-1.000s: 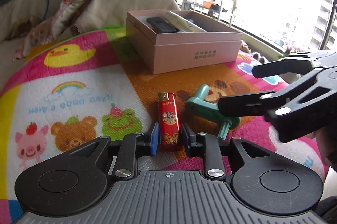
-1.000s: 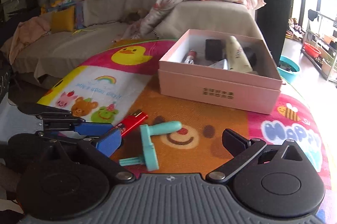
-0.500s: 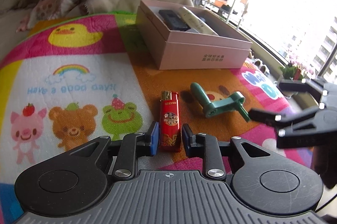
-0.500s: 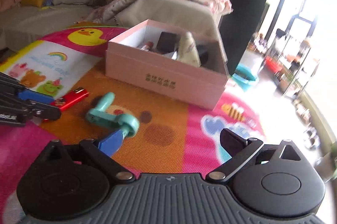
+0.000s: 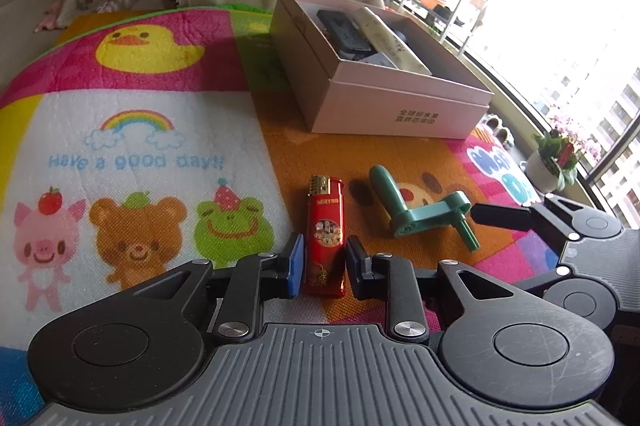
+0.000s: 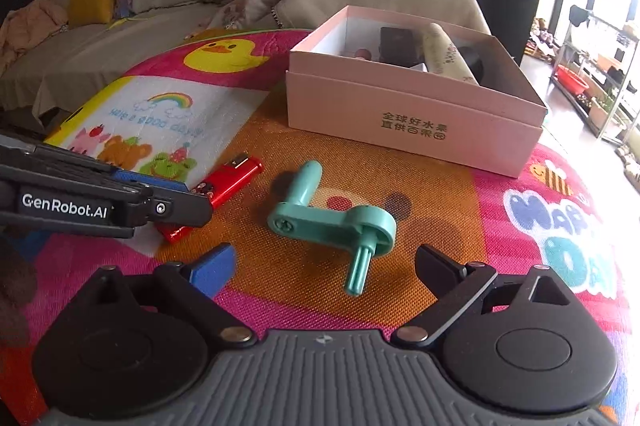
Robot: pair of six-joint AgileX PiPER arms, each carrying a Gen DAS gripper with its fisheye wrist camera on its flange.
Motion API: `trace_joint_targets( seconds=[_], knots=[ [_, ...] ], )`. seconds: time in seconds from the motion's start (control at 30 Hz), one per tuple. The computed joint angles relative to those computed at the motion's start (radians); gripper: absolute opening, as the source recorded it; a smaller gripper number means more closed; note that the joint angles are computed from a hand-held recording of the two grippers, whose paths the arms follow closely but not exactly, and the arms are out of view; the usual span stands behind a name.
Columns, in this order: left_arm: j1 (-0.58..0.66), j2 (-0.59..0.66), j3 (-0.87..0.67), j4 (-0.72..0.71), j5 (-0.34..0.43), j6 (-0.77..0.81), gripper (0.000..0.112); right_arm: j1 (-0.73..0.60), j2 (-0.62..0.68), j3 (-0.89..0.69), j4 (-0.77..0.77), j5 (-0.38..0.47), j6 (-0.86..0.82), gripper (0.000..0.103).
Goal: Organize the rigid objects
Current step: 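Grasp the teal crank toy with the right gripper while the left gripper holds the red bottle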
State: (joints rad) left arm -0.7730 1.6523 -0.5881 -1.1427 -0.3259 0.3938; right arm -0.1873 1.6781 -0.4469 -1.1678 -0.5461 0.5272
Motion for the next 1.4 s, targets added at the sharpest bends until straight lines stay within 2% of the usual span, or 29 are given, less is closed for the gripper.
trace_joint_targets(
  seconds=[0.1,0.13,0.23,0.27,0.33,0.4,0.47,0.53,0.6,0.73,0.8,0.87,0.9,1.1,1.2,1.4],
  knots=[
    [-0.007,0.003,0.002,0.008,-0.011,-0.01,0.028,-0.038,0.0,-0.009,-0.004,0.002,-0.057,0.097],
    [-0.009,0.005,0.003,0.013,-0.015,-0.015,0.028,-0.047,0.0,-0.013,0.037,0.012,-0.104,0.097],
    [-0.015,0.007,0.004,0.007,-0.024,-0.011,0.028,-0.064,-0.003,0.001,0.293,0.032,-0.32,0.097],
    [-0.017,0.007,0.004,0.005,-0.027,-0.012,0.028,-0.078,0.0,0.001,0.328,0.026,-0.349,0.097],
    [-0.019,0.008,0.005,0.01,-0.031,-0.018,0.028,-0.119,-0.001,0.006,0.277,-0.006,-0.321,0.097],
    [-0.02,0.009,0.007,0.013,-0.033,-0.023,0.028,-0.153,-0.007,0.001,0.109,-0.027,-0.188,0.097],
    [-0.021,0.009,0.008,0.013,-0.034,-0.02,0.028,-0.147,0.0,-0.002,0.003,-0.039,-0.103,0.097],
    [-0.023,0.011,0.009,0.021,-0.038,-0.025,0.028,-0.098,0.016,0.004,0.034,-0.036,-0.133,0.097],
    [-0.023,0.01,0.015,0.049,-0.042,-0.054,0.028,-0.062,0.03,0.019,0.121,-0.068,-0.217,0.097],
    [-0.022,0.008,0.014,0.041,-0.039,-0.051,0.028,-0.022,0.067,-0.06,0.001,-0.052,-0.066,0.097],
    [-0.027,0.01,0.012,0.024,-0.043,-0.037,0.028,-0.019,0.085,-0.103,-0.077,-0.044,0.045,0.09],
    [-0.028,0.011,0.011,0.023,-0.045,-0.036,0.028,-0.019,0.077,-0.124,-0.126,-0.036,0.118,0.071],
    [-0.028,0.011,0.011,0.019,-0.043,-0.033,0.028,-0.019,0.063,-0.125,-0.147,-0.026,0.137,0.071],
    [-0.039,0.018,-0.027,-0.148,-0.037,0.151,0.027,-0.102,-0.001,-0.07,-0.153,-0.05,0.097,0.071],
    [-0.04,0.034,-0.059,-0.22,-0.037,0.263,0.028,-0.13,-0.014,-0.043,-0.101,-0.036,0.024,0.071],
    [-0.037,0.085,-0.127,-0.299,-0.054,0.436,0.028,-0.185,-0.017,-0.021,-0.121,-0.046,0.009,0.071]
  ],
)
